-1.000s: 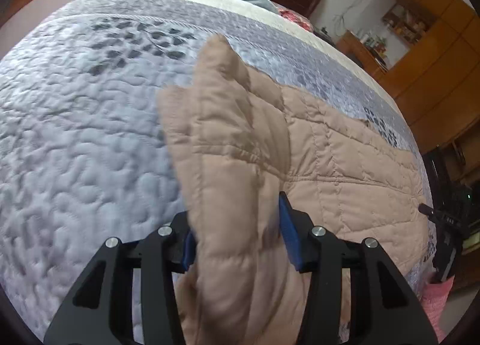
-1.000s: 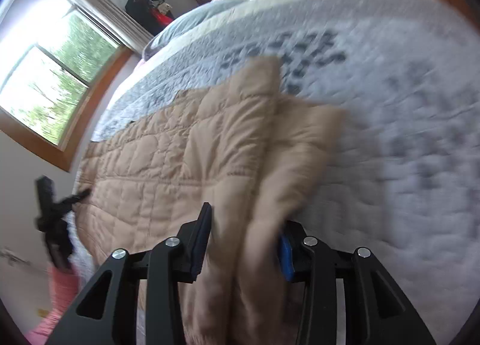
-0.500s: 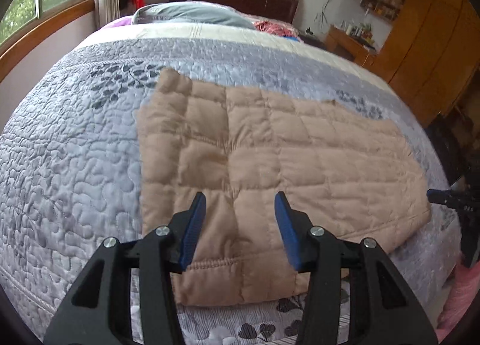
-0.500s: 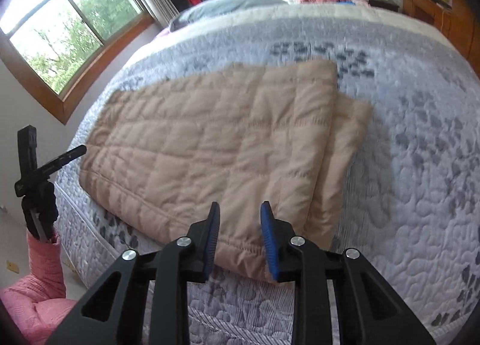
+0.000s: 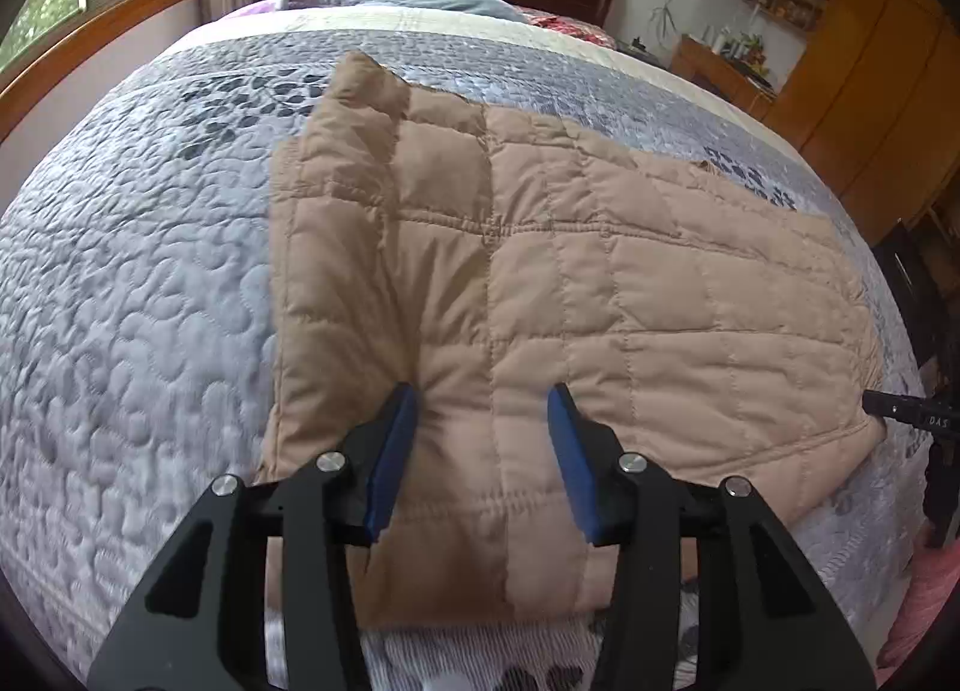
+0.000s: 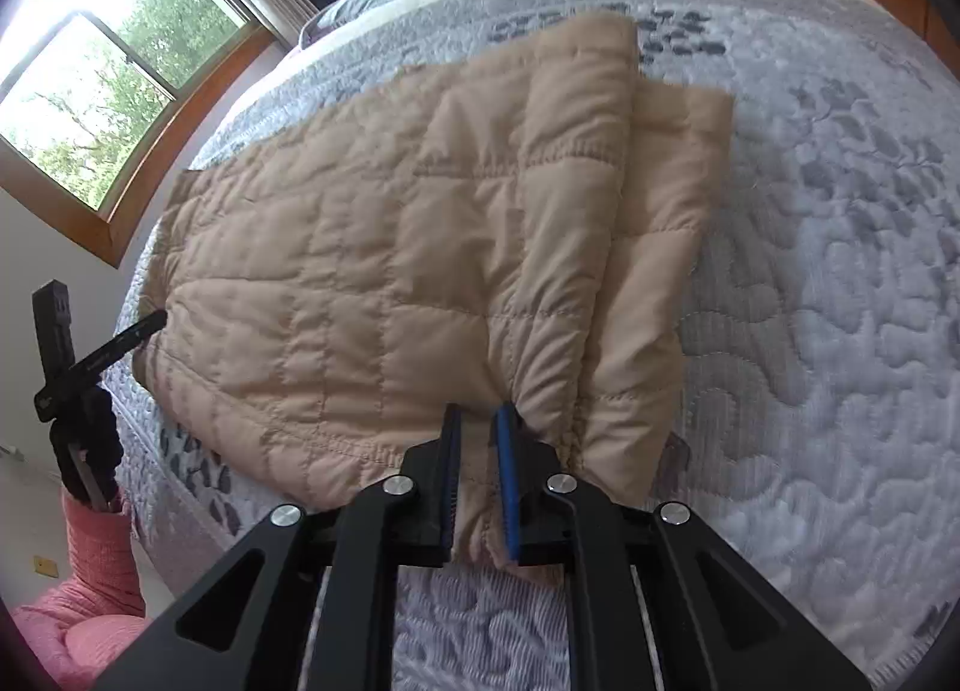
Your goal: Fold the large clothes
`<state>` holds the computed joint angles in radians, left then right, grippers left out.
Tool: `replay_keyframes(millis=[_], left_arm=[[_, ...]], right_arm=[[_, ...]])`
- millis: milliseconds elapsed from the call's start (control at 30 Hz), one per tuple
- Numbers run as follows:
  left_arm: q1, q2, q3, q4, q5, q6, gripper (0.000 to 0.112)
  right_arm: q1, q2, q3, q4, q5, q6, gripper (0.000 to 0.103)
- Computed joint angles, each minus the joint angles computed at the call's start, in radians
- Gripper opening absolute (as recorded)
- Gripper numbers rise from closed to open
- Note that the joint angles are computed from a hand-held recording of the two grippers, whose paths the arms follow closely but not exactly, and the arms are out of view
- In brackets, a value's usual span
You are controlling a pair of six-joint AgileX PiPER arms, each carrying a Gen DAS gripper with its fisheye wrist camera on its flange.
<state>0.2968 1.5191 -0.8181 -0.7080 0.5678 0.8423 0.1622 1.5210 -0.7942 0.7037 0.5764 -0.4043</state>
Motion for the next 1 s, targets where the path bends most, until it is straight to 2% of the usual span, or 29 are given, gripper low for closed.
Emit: replay_keyframes(millis=[133,233,333,433,500,700,833,900,967,1000], left_arm=[[0.074,-0.154,0.057,0.061,0.058,-0.098,0.053],[0.206,-0.23,0.103,0.041,0.154,-0.111,0.057],[0.333,-0.234,0.153,-0.031,0.236,-0.062,0.059],[0.406,-0.186,0.191,-0.132,0.303,0.031,0.061],[0.426,-0.146,0.21,-0.2,0.314,0.065,0.063],[0.406,-0.032,0.228,-0.39,0.243,0.126,0.063],[0.422,0.03,0.208,-0.482,0.263,0.152,0.063],[0.429,0.045,0.2,-0.513,0.267,0.158,0.056],[0.447,0.072,0.188,-0.529,0.284,0.164,0.037],[0.452,0.096,0.18,-0.533,0.296,0.163,0.034]], right_arm=[[0.013,-0.12,0.007,-0.088,0.049,0.068,0.016],[0.048,-0.151,0.002,-0.152,0.068,0.127,0.016],[0.078,-0.143,-0.002,-0.191,0.067,0.167,0.016],[0.067,-0.097,-0.005,-0.177,0.058,0.145,0.016],[0.058,-0.072,0.0,-0.154,0.051,0.123,0.013],[0.02,-0.037,0.01,-0.072,0.05,0.028,0.011],[0.007,-0.023,0.011,-0.04,0.056,-0.005,0.011],[0.002,-0.018,0.006,-0.04,0.063,-0.009,0.01],[0.0,-0.01,0.001,-0.04,0.068,-0.01,0.01],[-0.001,-0.004,-0.002,-0.038,0.071,-0.01,0.01]])
